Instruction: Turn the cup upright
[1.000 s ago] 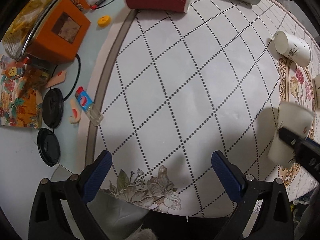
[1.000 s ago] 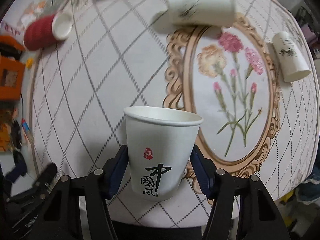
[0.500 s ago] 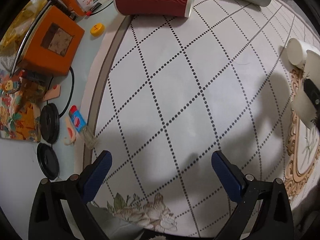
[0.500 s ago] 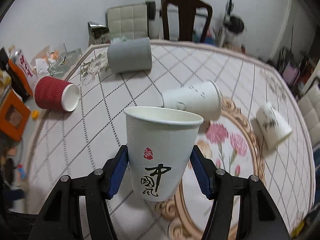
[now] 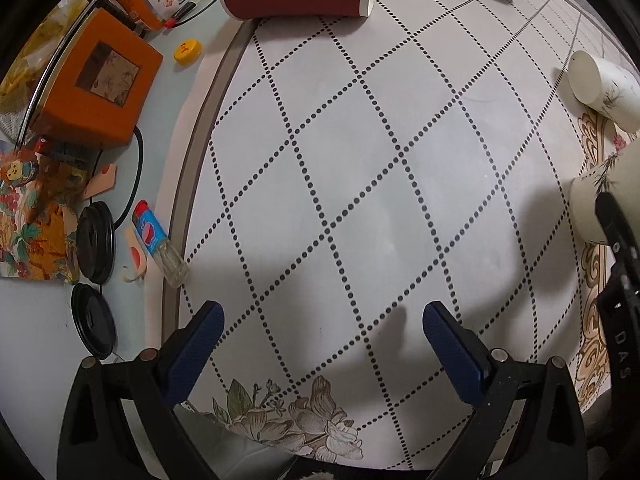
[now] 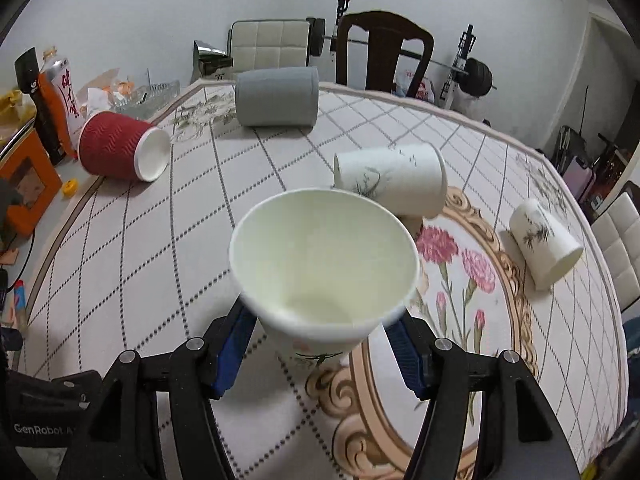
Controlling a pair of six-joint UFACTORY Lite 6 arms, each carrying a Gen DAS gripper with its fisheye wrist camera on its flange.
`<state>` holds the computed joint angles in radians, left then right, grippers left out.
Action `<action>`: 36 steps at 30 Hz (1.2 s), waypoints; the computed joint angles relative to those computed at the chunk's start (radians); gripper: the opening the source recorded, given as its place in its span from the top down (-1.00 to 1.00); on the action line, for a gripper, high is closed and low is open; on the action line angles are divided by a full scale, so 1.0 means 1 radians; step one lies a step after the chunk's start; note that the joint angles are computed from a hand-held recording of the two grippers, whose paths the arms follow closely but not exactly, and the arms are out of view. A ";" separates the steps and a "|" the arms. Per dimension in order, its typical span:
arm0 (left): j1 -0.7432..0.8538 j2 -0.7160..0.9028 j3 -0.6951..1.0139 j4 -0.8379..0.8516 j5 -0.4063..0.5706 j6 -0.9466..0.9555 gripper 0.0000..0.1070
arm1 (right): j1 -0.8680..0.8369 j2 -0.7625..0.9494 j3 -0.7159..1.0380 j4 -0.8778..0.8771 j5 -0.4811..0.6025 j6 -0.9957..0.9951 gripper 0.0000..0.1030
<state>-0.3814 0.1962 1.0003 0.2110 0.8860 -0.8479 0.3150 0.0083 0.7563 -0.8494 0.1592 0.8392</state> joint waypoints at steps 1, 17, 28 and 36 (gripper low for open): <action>-0.005 -0.011 -0.009 0.001 0.000 -0.003 -0.90 | -0.003 -0.007 -0.008 0.046 0.001 -0.044 -0.28; -0.123 -0.288 -0.026 0.041 0.156 -0.056 -0.90 | -0.011 -0.328 -0.044 0.489 0.269 -0.436 -0.85; -0.348 -0.421 0.254 0.154 0.450 -0.136 -0.90 | -0.147 -0.585 0.271 0.683 0.781 -0.714 -1.00; -0.658 -0.348 0.614 0.296 0.751 -0.329 -0.90 | -0.611 -0.567 0.660 1.033 1.129 -1.184 -1.00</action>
